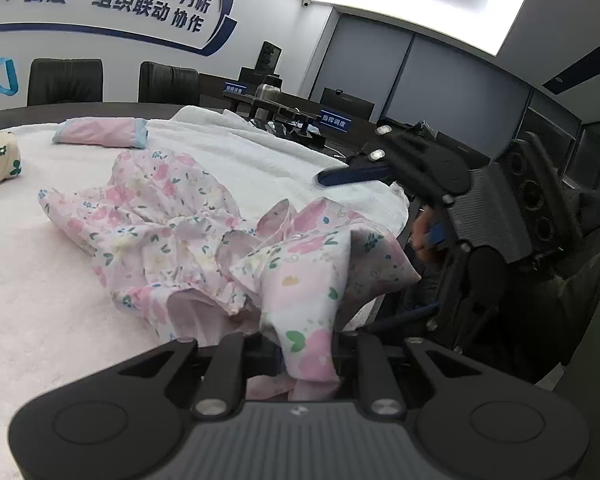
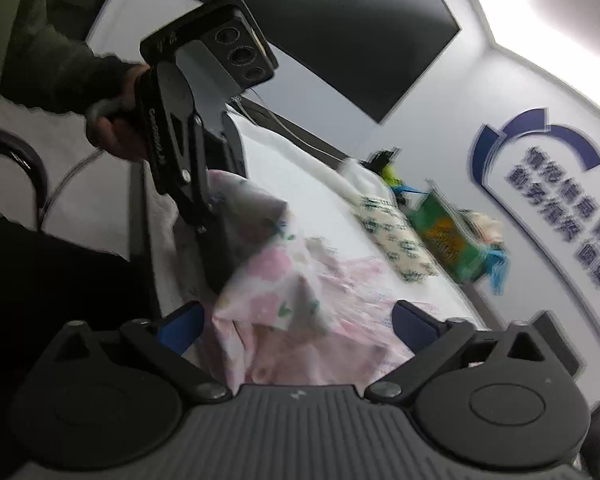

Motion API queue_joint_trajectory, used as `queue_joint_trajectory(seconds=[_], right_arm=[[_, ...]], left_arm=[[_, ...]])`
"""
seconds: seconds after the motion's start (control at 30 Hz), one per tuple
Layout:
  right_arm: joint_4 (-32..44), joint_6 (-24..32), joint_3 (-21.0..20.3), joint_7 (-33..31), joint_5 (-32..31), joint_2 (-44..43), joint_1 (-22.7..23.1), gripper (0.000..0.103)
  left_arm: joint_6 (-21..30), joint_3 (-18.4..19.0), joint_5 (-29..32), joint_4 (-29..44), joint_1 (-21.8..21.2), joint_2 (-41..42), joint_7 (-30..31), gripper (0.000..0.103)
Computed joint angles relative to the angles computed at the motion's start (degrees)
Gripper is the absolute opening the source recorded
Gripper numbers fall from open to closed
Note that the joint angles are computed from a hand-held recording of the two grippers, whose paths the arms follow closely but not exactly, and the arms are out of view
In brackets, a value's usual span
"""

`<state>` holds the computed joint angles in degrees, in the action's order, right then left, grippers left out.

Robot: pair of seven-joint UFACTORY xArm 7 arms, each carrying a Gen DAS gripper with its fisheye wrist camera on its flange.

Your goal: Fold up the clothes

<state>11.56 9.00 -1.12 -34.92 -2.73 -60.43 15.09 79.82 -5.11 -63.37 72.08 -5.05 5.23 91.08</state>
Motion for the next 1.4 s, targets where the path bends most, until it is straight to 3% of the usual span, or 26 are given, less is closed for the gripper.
queue_joint_trajectory(seconds=[0.03, 0.07, 0.1, 0.13, 0.2, 0.27, 0.43, 0.53, 0.63, 0.7, 0.77, 0.8, 0.83, 0.9, 1.07, 1.17, 1.27, 1.4], right_arm=[[1.1, 1.5, -3.1, -0.9, 1.1, 0.8, 2.4, 0.055], [3.3, 5.4, -8.0, -1.6, 3.7, 1.5, 6.0, 0.023], [4.9, 9.3, -12.2, -2.5, 6.7, 0.9, 8.9, 0.014], [6.3, 12.5, -15.9, -3.2, 10.0, 0.2, 11.2, 0.014], [6.0, 13.2, -18.3, -5.3, 12.5, -1.9, 11.7, 0.014], [5.3, 12.7, -19.6, -5.9, 15.4, -3.4, 11.7, 0.014], [4.1, 10.9, -22.3, -8.1, 22.0, -4.9, 12.7, 0.014], [3.5, 12.8, -21.5, -8.9, 23.9, -7.0, 11.3, 0.014], [3.4, 14.5, -22.2, -9.4, 26.3, -8.9, 10.8, 0.014], [3.7, 15.5, -23.5, -9.7, 28.2, -9.5, 11.0, 0.014], [4.2, 15.7, -24.6, -9.8, 30.1, -8.9, 11.1, 0.015], [4.3, 14.3, -24.5, -9.2, 31.2, -8.0, 10.9, 0.016], [4.4, 12.9, -24.3, -8.5, 32.3, -7.0, 10.7, 0.016], [5.1, 9.7, -25.5, -6.3, 35.2, -4.8, 11.5, 0.029], [7.9, 3.6, -29.2, 2.2, 41.8, 1.0, 14.8, 0.031], [10.3, 3.2, -26.4, 10.0, 41.9, 8.3, 12.1, 0.029], [12.6, 3.5, -23.0, 16.7, 41.1, 14.9, 8.5, 0.028], [13.0, 2.4, -19.5, 19.5, 38.5, 18.4, 6.0, 0.029]], left_arm=[[-1.1, 0.0, -0.7, -1.3, 0.0, -1.1, 1.0, 0.016], [-2.7, 0.1, -1.9, -3.1, 0.0, -2.8, 2.7, 0.028], [-4.1, 0.5, -3.3, -5.1, 0.0, -4.6, 4.9, 0.047], [-5.0, 1.2, -5.7, -7.3, 0.2, -6.4, 8.4, 0.056], [-6.7, 3.1, -12.1, -11.9, 0.6, -9.8, 16.3, 0.09], [-10.5, 3.8, -15.7, -15.0, 0.1, -11.9, 18.8, 0.099], [-16.8, 1.3, -10.3, -14.2, -3.9, -10.6, 10.4, 0.096], [-19.4, 0.3, -9.9, -14.6, -6.1, -10.1, 11.2, 0.082], [-14.8, 0.9, -7.4, -12.2, -6.5, -7.9, 9.1, 0.065], [-11.5, 1.1, -5.3, -9.9, -6.1, -6.2, 7.2, 0.04], [-6.6, 1.3, -2.0, -5.6, -5.0, -3.0, 1.1, 0.024], [-4.9, 1.2, -1.2, -3.6, -4.5, -1.6, -1.8, 0.022], [-3.5, 0.9, -0.8, -1.8, -3.9, -0.2, -4.7, 0.021], [-1.1, 0.3, -0.1, 2.0, -2.9, 2.8, -11.1, 0.02], [4.6, -2.2, 1.1, 11.3, -0.9, 10.7, -28.4, 0.017], [3.9, -3.4, 0.2, 11.8, 0.2, 11.8, -31.4, 0.018], [1.5, -3.5, 0.2, 10.5, 0.9, 10.9, -35.8, 0.037], [0.2, -1.8, 0.0, 3.8, 3.3, 3.2, -27.7, 0.053]])
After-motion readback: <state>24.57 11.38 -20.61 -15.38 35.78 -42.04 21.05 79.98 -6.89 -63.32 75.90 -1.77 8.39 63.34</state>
